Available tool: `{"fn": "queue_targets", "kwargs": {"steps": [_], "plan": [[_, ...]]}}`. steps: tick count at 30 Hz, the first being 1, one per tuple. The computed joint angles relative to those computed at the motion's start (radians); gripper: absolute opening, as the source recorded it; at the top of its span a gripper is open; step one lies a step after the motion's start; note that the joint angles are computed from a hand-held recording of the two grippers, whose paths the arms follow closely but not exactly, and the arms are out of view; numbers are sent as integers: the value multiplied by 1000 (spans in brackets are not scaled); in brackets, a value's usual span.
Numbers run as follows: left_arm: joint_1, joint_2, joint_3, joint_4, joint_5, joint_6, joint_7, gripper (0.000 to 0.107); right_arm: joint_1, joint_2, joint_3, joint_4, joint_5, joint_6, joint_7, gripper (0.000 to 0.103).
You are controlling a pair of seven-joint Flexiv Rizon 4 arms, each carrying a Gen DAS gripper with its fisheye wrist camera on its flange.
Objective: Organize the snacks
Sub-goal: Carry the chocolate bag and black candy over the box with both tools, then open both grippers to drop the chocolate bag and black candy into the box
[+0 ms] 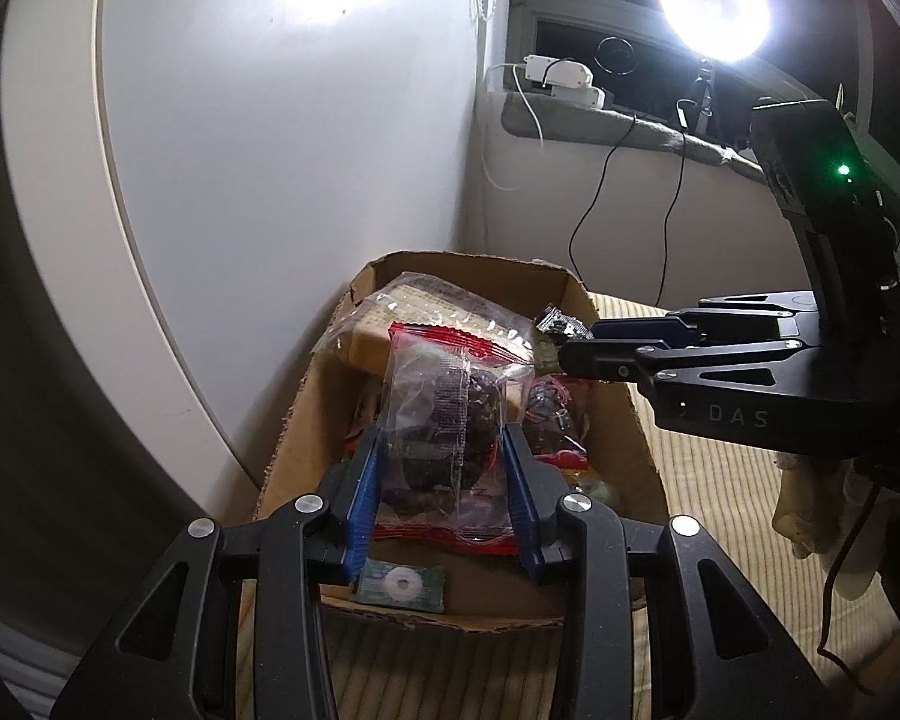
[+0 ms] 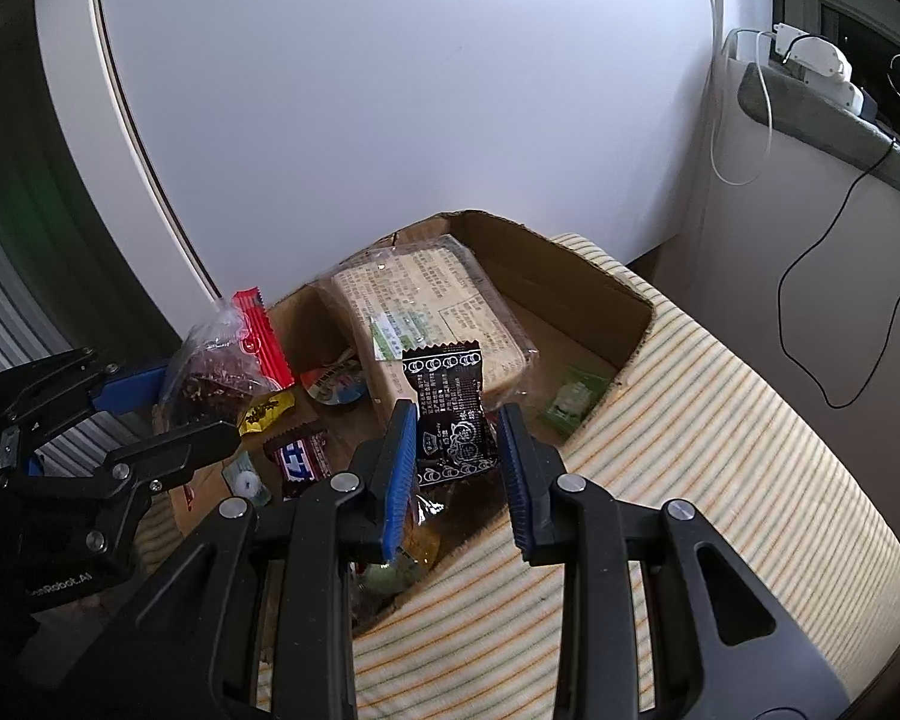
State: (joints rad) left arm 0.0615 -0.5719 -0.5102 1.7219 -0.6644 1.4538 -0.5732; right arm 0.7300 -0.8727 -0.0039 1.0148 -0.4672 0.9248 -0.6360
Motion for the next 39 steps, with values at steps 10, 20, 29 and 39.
{"fn": "queue_targets", "kwargs": {"steps": [10,20,29,39], "plan": [[-5,-3,12,-8,10,-2,-12,38,-5,-14,4,-26,15,-10,-7,29],[8,-5,-1,-9,24,16,-17,60,4,-9,-19,-23,-10,-13,22,61],[6,-7,9,-10,46,17,-41,69,7,-15,-20,-43,-25,-26,15,82],[6,-1,14,-3,64,23,-61,71,9,-14,-25,-38,-25,-24,38,83]]}}
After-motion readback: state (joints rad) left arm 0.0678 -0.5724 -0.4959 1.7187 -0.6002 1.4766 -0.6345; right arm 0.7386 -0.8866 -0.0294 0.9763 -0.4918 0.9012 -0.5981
